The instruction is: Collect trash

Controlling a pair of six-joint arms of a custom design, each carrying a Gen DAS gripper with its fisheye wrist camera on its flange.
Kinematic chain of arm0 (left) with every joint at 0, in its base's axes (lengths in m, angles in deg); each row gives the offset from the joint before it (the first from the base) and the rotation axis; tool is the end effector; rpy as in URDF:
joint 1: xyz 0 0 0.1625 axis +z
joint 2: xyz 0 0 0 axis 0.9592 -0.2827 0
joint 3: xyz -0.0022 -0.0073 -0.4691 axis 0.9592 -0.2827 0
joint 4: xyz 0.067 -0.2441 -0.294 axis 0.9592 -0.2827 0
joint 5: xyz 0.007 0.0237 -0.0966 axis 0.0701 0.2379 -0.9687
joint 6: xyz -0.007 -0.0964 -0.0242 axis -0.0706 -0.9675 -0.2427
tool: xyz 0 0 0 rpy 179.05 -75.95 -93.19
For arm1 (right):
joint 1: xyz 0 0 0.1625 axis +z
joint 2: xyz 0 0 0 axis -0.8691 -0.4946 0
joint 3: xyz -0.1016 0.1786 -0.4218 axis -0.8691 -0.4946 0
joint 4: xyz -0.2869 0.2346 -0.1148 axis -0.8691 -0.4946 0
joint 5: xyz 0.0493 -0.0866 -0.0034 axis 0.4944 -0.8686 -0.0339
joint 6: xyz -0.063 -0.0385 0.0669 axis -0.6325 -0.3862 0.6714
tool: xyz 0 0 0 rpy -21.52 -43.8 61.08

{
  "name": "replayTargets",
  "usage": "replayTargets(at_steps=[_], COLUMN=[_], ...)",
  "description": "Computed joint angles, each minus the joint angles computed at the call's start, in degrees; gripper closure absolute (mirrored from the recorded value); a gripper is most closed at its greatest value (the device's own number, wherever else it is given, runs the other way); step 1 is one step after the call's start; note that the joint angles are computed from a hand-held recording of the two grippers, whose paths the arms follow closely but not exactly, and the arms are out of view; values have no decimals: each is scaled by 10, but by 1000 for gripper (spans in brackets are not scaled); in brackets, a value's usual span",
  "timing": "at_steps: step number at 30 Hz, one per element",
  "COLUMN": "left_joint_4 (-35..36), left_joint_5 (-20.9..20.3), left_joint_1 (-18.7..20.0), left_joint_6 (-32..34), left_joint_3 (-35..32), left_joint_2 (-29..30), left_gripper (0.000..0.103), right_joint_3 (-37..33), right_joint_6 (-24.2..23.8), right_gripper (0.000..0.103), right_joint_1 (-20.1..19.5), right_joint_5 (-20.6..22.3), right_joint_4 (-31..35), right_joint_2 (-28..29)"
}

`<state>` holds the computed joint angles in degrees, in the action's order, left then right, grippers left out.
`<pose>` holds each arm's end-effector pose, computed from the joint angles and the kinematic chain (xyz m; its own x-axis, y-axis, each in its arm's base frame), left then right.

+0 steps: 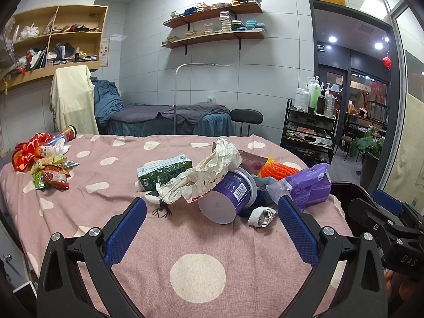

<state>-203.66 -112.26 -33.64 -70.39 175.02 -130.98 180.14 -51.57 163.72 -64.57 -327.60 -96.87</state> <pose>-0.1700 -0.4236 0.1650 -0.7230 0.0969 -0.6840 0.6676 0.3528 -0.6557 0.2053 -0.4119 0.1130 -0.8326 -0.1523 0.5325 -0.5483 0.3624 -0.7537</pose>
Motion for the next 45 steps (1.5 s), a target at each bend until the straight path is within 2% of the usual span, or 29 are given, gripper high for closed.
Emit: replayTargets(at_steps=[12,16,21,26,29,38,40,43,45], left_joint_4=[4,17,85,134,187,341,368,409,441], left_joint_5=[1,-9,-21,-29,-45,-95,-104,-115,-118], left_joint_1=[0,13,38,53,68,114,118,123,126], left_joint_6=[-1,-11,-38,-33,-44,-56,-58,-56,-53], left_joint_3=[0,3,0,-14,-31,-112,-129,-154,-173], left_joint_2=[-1,-1,-21,-38,-54,-87,-92,-94,-94], left_gripper=[5,5,5,5,5,7,8,10,12], right_joint_3=[-2,-4,-10,-23,-34,-81,-100,-121,-140], right_joint_6=[1,3,3,-3,-5,9,39,92,128], right_gripper=[5,5,5,5,5,5,5,5,5], right_joint_1=[1,2,1,0,-1,-19,-22,-32,-33], right_joint_5=[-1,-4,-11,-20,-28,-16,-18,2,-3], right_joint_4=[4,17,46,88,127,251,300,372,416], right_joint_2=[1,-1,-7,-15,-22,-51,-63,-81,-85])
